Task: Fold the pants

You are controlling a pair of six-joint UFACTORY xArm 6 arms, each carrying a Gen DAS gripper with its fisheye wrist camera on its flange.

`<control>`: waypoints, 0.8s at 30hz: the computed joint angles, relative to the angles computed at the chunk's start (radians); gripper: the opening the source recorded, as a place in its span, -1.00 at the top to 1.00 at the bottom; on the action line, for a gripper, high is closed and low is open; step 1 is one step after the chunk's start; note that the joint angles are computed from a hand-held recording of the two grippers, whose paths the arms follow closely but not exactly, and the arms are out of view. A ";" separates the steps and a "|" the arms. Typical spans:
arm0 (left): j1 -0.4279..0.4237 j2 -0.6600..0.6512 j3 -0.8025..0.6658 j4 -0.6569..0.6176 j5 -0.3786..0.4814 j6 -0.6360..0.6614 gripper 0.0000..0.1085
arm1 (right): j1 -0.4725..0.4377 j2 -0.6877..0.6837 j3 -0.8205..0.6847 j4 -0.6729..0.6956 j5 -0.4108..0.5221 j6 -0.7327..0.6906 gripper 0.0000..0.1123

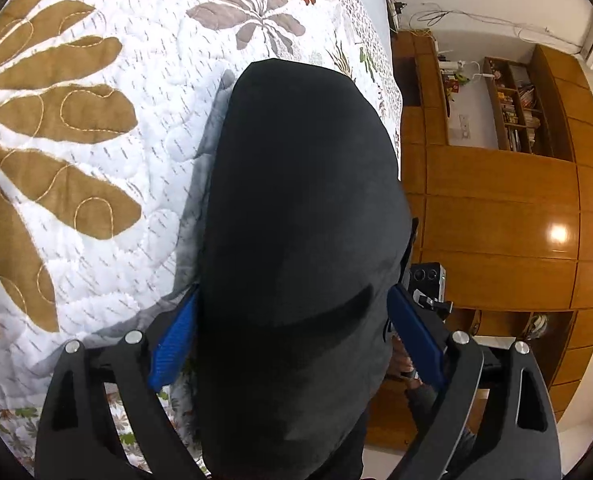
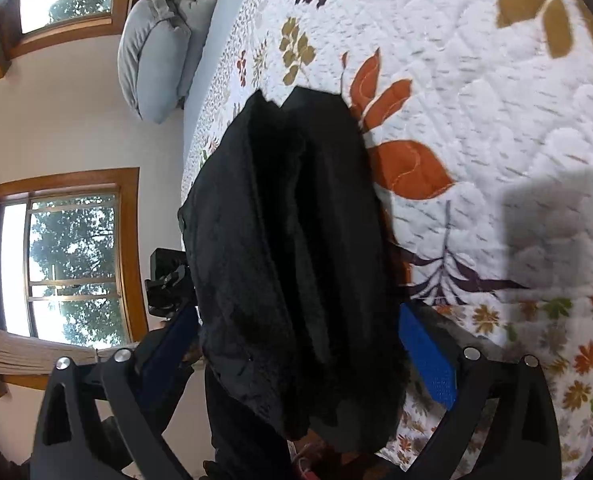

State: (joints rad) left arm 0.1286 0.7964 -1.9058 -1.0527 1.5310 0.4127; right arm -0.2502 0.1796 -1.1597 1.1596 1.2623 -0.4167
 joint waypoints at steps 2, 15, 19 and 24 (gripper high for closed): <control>-0.002 0.007 -0.012 0.006 0.009 0.004 -0.66 | 0.013 0.013 -0.013 -0.005 0.005 -0.004 -0.78; -0.073 0.037 -0.069 0.074 0.010 0.044 -0.83 | 0.064 0.077 -0.085 -0.039 0.017 -0.011 -0.78; -0.075 0.037 -0.061 0.072 0.000 0.047 -0.83 | 0.101 0.091 -0.102 -0.062 -0.007 -0.001 -0.78; -0.085 0.006 -0.026 0.112 -0.048 0.050 -0.53 | 0.105 0.072 -0.083 -0.061 -0.015 -0.007 -0.78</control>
